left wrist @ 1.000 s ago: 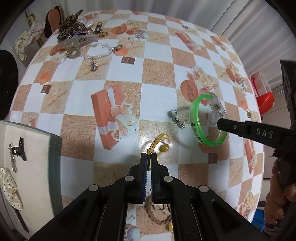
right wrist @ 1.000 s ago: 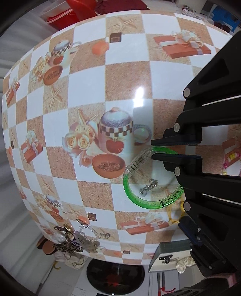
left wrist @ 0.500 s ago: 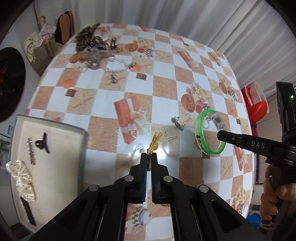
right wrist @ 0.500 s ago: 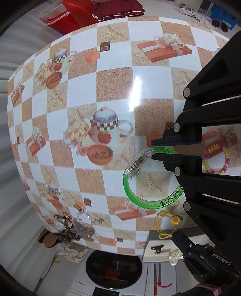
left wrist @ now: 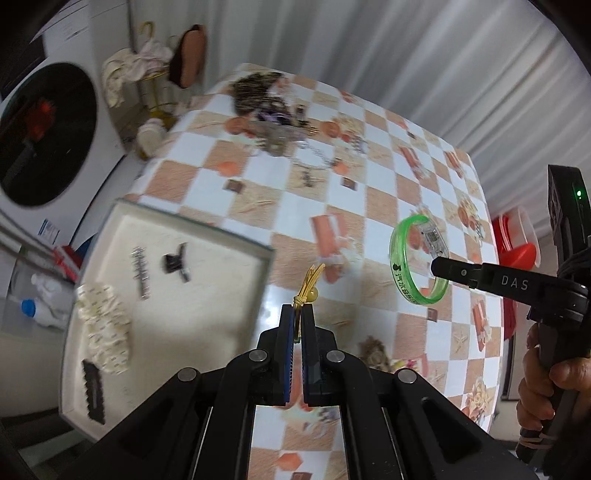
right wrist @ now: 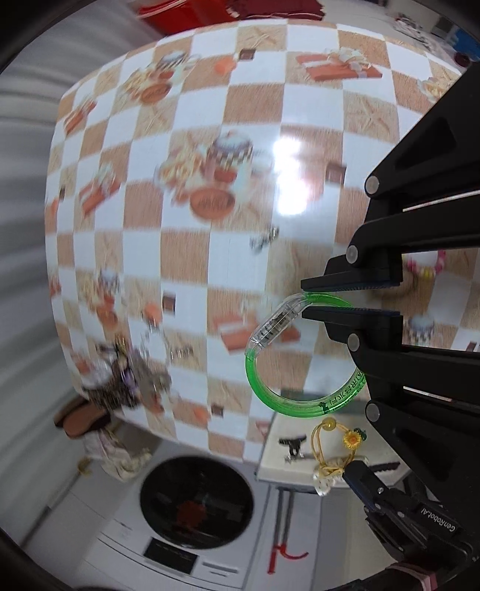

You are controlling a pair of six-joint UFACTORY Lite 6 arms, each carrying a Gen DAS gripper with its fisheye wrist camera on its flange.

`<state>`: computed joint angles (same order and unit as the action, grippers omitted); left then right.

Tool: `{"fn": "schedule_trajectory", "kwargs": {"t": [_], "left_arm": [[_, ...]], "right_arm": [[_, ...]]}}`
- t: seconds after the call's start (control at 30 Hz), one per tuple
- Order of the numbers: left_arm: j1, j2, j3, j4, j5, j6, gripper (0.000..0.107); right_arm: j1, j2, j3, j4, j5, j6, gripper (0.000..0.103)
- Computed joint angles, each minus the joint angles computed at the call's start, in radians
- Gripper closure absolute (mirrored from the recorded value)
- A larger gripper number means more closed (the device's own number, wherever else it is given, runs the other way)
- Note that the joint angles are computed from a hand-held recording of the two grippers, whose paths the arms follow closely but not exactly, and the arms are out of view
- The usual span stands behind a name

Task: Organize jewelry
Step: 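Carry the hair tie and green bangle into the white tray and open both tools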

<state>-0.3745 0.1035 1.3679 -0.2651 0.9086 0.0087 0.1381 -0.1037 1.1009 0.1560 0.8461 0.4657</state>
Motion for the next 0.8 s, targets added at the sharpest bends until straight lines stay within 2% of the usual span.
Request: {"fn": "schedule_trajectory", "kwargs": {"t": [0.37,0.8], "left_arm": [[0.265,-0.126,-0.2,-0.076,0.012,0.144,0.099],[0.422,-0.079,-0.342,-0.092,-0.083,0.254,0.099]], "right_arm": [[0.294,0.368,0.369,-0.038,-0.001,0.107,0.095],[0.417,0.794,0.808,-0.047,0.075,0.13,0.095]]}}
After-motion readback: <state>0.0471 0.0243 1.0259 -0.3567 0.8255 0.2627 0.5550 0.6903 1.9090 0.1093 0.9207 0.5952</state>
